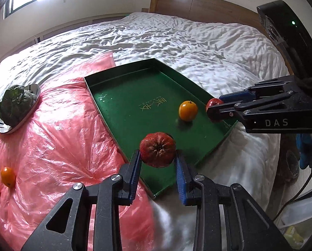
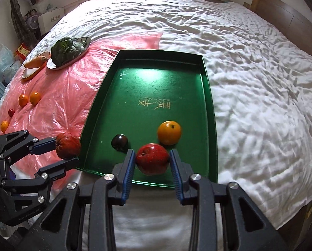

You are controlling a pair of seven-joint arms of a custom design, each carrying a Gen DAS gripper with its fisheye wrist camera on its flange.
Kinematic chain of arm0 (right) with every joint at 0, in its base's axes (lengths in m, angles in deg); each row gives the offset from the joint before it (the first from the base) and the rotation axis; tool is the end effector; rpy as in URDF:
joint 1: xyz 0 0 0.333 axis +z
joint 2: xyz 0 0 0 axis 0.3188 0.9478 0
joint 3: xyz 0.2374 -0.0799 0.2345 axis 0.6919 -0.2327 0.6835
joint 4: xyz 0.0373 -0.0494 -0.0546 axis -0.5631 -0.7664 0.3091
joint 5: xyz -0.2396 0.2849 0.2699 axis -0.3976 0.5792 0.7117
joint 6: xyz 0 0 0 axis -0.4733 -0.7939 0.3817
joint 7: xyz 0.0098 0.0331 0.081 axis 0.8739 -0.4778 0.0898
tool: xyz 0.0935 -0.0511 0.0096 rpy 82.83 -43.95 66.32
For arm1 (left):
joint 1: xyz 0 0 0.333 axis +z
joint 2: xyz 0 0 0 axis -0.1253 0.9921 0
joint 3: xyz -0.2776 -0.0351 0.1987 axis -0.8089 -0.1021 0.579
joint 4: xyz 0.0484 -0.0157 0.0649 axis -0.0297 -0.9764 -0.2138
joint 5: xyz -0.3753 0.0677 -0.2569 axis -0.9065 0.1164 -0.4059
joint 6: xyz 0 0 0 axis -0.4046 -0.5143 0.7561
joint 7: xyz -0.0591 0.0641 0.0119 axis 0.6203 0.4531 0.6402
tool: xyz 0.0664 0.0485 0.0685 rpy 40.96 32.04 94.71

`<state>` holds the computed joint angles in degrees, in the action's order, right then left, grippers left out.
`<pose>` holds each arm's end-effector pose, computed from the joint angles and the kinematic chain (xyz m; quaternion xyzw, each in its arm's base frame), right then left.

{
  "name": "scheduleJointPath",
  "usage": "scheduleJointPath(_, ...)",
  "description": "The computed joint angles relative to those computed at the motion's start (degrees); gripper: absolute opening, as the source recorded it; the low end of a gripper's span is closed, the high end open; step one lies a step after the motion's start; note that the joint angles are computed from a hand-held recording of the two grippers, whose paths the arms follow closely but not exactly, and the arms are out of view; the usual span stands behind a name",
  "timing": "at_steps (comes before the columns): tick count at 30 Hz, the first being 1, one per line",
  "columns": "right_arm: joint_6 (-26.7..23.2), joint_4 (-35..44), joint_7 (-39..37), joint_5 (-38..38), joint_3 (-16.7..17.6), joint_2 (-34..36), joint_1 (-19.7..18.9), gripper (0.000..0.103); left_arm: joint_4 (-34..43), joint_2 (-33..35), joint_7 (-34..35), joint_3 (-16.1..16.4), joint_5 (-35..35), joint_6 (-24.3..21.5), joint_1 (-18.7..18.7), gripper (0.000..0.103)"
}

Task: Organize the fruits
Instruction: 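Carry both apples over the green tray, then open both tools to release the apples into the tray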

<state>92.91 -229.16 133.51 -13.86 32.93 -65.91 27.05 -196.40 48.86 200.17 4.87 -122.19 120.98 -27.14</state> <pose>0.4887 0.1465 0.4328 -0.6992 0.6811 -0.1511 0.1562 0.5082 -0.2534 0.3957 -0.3893 0.8542 -0.3364 0.0748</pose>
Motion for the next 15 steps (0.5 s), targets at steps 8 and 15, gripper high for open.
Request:
scheduleJointPath(8,3.48,0.30,-1.18,0.90,-1.30,4.56,0.03,0.028,6.28,7.63,-8.38,-2.73,7.75,2.12,2.41,0.027)
scheduleJointPath(15,4.63,0.51,-1.76,1.55,-1.78,6.51,0.65,0.028,10.86,13.52,-18.46,-5.77,18.37,2.22,5.83,0.027)
